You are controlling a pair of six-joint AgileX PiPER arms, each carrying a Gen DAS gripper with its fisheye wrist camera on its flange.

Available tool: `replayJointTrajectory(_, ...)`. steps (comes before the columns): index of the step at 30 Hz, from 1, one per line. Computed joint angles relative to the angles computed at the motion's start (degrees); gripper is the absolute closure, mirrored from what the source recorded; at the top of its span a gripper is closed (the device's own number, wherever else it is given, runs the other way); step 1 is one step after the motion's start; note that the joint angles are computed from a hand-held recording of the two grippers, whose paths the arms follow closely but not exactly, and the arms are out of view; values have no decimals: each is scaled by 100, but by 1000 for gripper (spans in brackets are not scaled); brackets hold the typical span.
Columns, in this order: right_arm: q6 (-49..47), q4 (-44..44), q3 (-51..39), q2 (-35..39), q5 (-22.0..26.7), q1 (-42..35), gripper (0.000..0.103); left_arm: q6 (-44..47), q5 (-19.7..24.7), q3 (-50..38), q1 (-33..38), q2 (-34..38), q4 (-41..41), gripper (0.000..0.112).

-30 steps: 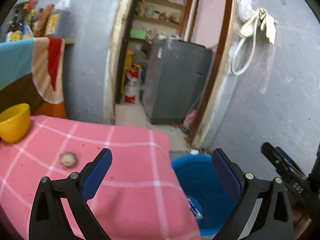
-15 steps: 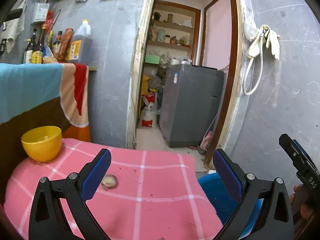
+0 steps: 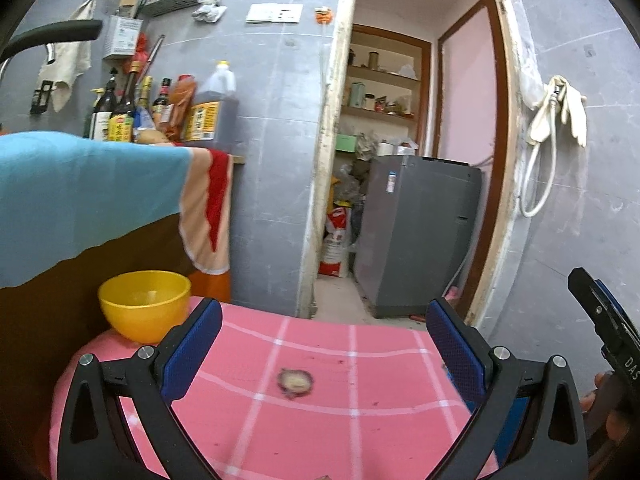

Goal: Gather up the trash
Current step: 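Move both tools back over the table toward the last small scrap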

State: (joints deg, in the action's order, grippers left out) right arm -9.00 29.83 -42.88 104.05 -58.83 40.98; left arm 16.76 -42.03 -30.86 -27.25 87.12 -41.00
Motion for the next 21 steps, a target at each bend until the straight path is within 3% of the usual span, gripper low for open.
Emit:
replayJointTrajectory(13, -905, 303, -898, 531, 430, 613, 0, -632, -31, 550, 1125, -144, 1034, 12)
replayJointTrajectory(21, -1825, 786, -1886, 1073, 1520, 770, 0, -1194, 60, 662, 1978, 97, 1955, 12)
